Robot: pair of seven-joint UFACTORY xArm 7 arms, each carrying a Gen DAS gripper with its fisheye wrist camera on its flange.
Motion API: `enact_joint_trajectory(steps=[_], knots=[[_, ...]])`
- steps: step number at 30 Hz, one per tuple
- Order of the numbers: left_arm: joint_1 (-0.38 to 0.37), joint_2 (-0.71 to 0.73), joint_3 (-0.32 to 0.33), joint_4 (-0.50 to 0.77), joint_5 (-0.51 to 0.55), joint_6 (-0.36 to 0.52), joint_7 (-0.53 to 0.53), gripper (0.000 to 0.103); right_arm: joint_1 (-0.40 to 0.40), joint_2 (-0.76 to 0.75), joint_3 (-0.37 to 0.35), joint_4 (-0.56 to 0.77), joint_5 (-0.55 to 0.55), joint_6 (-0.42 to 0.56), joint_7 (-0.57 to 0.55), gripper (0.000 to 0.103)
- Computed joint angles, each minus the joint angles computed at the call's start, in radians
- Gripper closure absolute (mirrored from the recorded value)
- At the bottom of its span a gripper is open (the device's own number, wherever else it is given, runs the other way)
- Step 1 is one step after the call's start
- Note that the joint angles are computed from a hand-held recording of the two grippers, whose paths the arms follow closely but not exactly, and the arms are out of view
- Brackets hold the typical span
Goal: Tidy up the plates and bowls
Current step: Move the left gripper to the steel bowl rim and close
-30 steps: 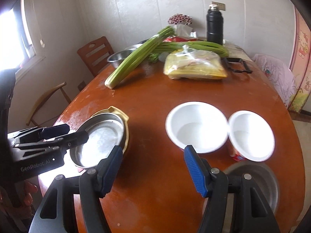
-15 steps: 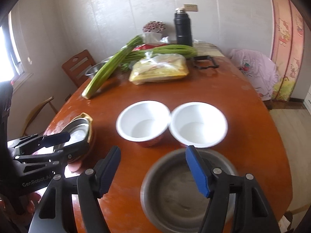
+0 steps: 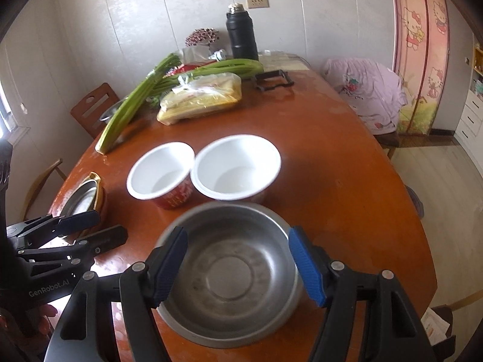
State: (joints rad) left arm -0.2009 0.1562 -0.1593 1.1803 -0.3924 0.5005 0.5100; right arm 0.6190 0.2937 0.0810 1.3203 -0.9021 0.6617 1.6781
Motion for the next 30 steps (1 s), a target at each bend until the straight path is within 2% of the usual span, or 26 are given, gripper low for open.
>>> enact_joint_trajectory(steps=[18,30], knots=[[-0.050,0.059,-0.020,0.013,0.077,0.014,-0.086,0.045,-0.020,-0.006,0.005,-0.082,0.036,-0.006,0.011,0.034],[-0.065,0.125,-0.026,0.064,0.142,0.016,-0.137,0.045,-0.016,0.032,-0.004,-0.059,0.037,-0.020,-0.049,0.053]])
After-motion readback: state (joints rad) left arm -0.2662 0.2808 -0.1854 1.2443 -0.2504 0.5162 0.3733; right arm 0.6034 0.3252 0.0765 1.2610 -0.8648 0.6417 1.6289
